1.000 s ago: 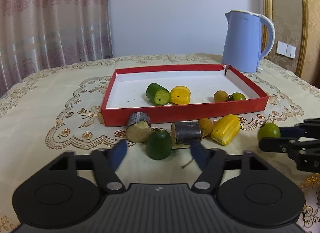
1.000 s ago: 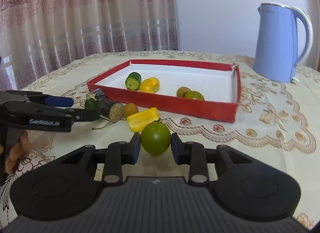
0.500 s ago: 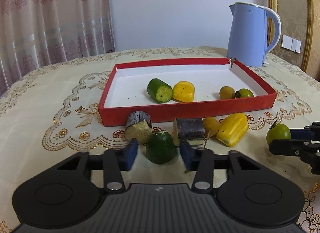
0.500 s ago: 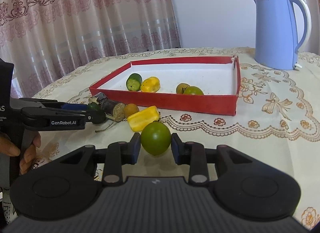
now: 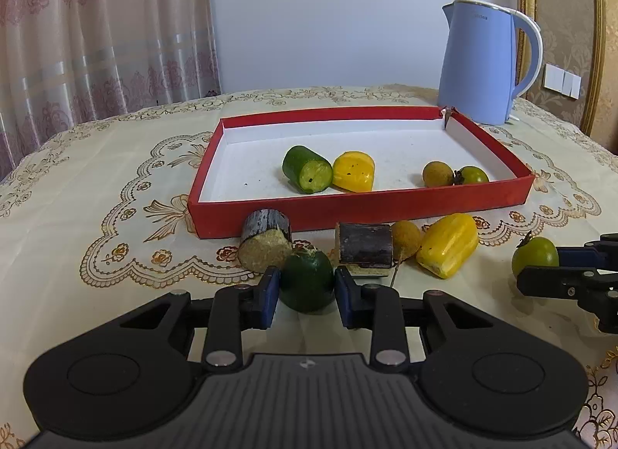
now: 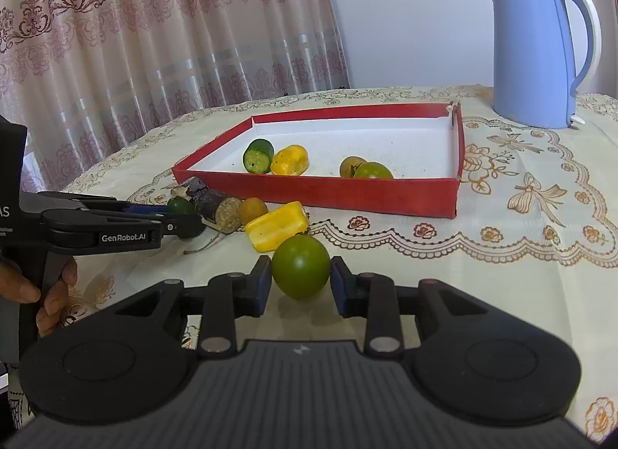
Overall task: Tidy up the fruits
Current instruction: 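Grasp the dark green cucumber piece with the left tool while the right tool grasps the large green lime, then carry the dark green piece into the tray with the left tool while the right tool carries the lime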
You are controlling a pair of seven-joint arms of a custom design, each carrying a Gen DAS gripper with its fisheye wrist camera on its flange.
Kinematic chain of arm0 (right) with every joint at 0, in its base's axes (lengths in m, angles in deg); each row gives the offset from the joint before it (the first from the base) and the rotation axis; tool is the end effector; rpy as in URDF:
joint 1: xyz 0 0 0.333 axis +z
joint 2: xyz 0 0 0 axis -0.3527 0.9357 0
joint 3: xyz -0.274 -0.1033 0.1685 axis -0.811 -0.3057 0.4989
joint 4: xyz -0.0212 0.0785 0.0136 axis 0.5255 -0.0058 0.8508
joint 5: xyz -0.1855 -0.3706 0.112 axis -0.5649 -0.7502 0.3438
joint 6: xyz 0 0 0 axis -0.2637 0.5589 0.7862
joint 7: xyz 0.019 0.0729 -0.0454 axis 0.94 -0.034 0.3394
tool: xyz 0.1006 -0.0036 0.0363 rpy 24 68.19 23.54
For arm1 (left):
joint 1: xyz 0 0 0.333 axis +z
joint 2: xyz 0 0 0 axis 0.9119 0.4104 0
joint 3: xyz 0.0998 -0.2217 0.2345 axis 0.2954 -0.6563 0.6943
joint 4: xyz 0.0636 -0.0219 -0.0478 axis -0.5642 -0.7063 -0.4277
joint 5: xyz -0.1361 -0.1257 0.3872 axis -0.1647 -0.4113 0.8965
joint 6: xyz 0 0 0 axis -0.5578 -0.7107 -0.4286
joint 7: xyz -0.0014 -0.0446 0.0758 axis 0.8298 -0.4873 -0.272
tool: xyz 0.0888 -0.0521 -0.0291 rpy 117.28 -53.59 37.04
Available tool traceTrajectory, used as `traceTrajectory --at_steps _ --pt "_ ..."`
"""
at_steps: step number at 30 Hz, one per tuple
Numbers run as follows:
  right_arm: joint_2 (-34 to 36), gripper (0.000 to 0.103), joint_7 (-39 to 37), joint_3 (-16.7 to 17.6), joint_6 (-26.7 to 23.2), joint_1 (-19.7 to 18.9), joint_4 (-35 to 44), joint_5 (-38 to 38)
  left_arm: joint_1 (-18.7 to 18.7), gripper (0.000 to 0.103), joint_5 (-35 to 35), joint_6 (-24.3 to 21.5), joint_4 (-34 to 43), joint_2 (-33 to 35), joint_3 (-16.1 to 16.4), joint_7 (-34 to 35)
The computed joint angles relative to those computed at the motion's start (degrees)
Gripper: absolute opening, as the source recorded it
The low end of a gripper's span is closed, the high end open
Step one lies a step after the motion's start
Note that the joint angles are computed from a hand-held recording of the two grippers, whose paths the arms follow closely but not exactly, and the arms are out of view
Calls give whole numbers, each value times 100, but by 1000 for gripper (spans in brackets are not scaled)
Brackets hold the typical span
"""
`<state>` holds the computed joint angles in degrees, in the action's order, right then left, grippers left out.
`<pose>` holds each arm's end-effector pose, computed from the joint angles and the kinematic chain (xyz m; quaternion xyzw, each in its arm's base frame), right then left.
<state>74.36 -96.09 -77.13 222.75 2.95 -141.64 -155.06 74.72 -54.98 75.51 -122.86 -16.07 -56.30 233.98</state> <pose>0.5829 0.3161 0.3851 -0.5111 0.6943 -0.3162 0.3958 0.7672 -0.0716 0.4066 -0.3380 0.8232 -0.4107 0.1983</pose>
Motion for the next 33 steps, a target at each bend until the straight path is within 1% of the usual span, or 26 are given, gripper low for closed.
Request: traceTrajectory --at_steps 9,15,19,22,24,28,33 --pt "0 31 3 -3 -13 5 -7 -8 58 30 -111 -4 -59 -71 -26 92" --pt "1 31 -2 -1 -16 4 -6 -2 193 30 -514 -130 -121 -221 -93 522" --pt "3 31 -8 -1 -17 5 -4 1 118 30 -680 -147 60 -177 -47 648" --pt "0 31 -17 -1 -17 5 -7 11 9 30 -648 -97 371 -8 -27 586" --pt "5 31 -10 -5 -8 1 -5 7 -107 30 -525 -27 696 200 -9 400" --pt "11 31 -25 -7 -1 -3 -7 28 -341 30 3 87 1375 680 47 -334" --pt "21 31 -27 -14 31 -10 6 27 -443 30 629 166 1974 1179 -40 -963"
